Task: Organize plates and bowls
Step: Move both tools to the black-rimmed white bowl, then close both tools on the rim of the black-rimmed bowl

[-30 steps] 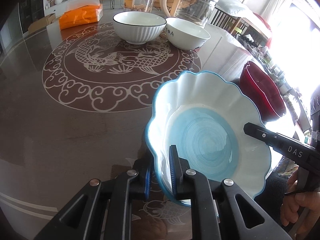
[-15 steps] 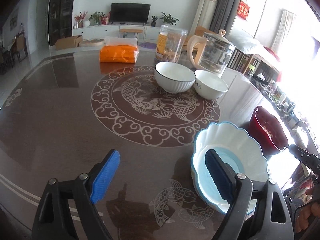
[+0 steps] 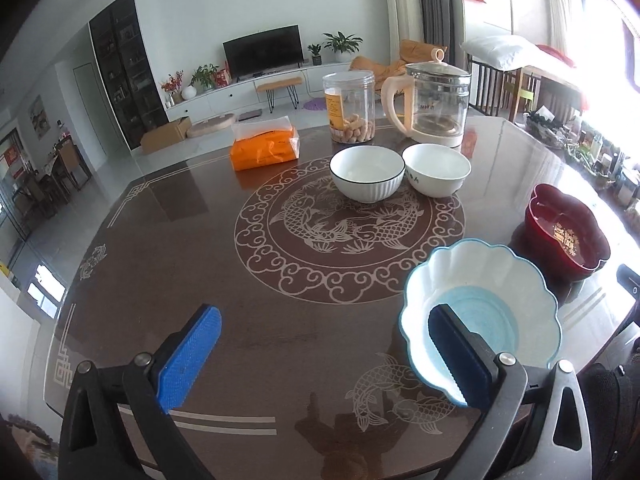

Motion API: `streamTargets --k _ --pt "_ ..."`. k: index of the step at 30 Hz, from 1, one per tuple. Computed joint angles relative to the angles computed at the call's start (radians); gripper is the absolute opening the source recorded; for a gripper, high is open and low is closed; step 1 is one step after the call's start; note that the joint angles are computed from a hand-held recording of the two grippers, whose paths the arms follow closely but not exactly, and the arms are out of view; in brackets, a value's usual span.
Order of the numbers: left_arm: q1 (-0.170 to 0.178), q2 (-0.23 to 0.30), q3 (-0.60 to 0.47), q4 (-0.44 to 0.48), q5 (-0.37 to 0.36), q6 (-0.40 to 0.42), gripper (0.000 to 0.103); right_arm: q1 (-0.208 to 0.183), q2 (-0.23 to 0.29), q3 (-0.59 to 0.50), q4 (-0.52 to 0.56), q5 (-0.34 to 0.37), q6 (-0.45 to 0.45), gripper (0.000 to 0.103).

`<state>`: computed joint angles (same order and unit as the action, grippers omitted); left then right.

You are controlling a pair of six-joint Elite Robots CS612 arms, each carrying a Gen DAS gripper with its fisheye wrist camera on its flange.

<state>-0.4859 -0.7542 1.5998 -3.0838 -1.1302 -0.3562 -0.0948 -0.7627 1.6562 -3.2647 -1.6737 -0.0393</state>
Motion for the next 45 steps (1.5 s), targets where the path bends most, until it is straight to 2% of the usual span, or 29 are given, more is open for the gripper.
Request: streamTargets --k 3,5,8,10,13,15,16,18,21,24,27,29,32,36,38,40,42,45 --pt "0.002 -0.026 0.020 -0.044 -0.041 -0.006 0.103 0.001 -0.034 0.013 0.013 0.048 0.018 0.080" --pt "0.007 -0.041 0.023 -0.040 -0.056 -0.019 0.103 0.003 -0.059 0.009 0.062 0.089 0.033 0.080" --pt "0.022 -0.053 0.017 0.010 -0.092 -0.045 0.103 -0.005 -0.089 -0.011 0.187 0.217 0.049 0.080" --pt "0.035 -0.052 0.016 0.020 -0.126 -0.059 0.103 -0.013 -0.093 -0.006 0.154 0.301 0.071 0.080" --pt "0.053 -0.043 0.006 0.069 -0.170 -0.077 0.103 -0.006 -0.083 0.011 -0.009 0.305 0.078 0.080" --pt "0.062 -0.033 -0.006 0.117 -0.190 -0.084 0.103 -0.009 -0.070 0.001 -0.027 0.356 0.072 0.080" --pt "0.065 -0.028 -0.012 0.136 -0.197 -0.087 0.103 -0.009 -0.064 -0.016 0.024 0.380 0.051 0.080" --pt "0.072 -0.018 -0.024 0.159 -0.204 -0.100 0.103 -0.014 -0.050 -0.067 0.210 0.446 -0.001 0.080" --pt "0.087 -0.002 -0.050 0.180 -0.244 -0.111 0.103 -0.013 -0.022 -0.134 0.419 0.451 -0.022 0.080" --pt "0.098 0.012 -0.077 0.193 -0.274 -0.107 0.103 -0.028 0.000 -0.163 0.451 0.517 0.008 0.080" --pt "0.108 0.031 -0.122 0.231 -0.309 -0.081 0.103 -0.025 0.010 -0.193 0.444 0.473 0.020 0.080" --pt "0.113 0.048 -0.163 0.269 -0.320 -0.050 0.103 -0.027 0.021 -0.224 0.460 0.483 0.000 0.080" --pt "0.127 0.082 -0.239 0.334 -0.351 -0.021 0.103 -0.032 0.043 -0.302 0.590 0.535 -0.030 0.080" --pt "0.166 0.149 -0.392 0.453 -0.455 -0.024 0.103 -0.030 0.100 -0.451 0.859 0.668 -0.064 0.080" --pt "0.186 0.192 -0.491 0.533 -0.508 -0.018 0.103 -0.022 0.137 -0.532 0.956 0.720 -0.062 0.080" --pt "0.198 0.240 -0.597 0.602 -0.527 -0.009 0.103 -0.005 0.176 -0.611 1.012 0.725 -0.062 0.080" --pt "0.204 0.294 -0.709 0.670 -0.500 -0.001 0.103 0.015 0.219 -0.699 1.068 0.701 -0.064 0.080" --pt "0.212 0.379 -0.879 0.771 -0.474 0.005 0.102 0.034 0.302 -0.845 1.189 0.709 -0.021 0.079"
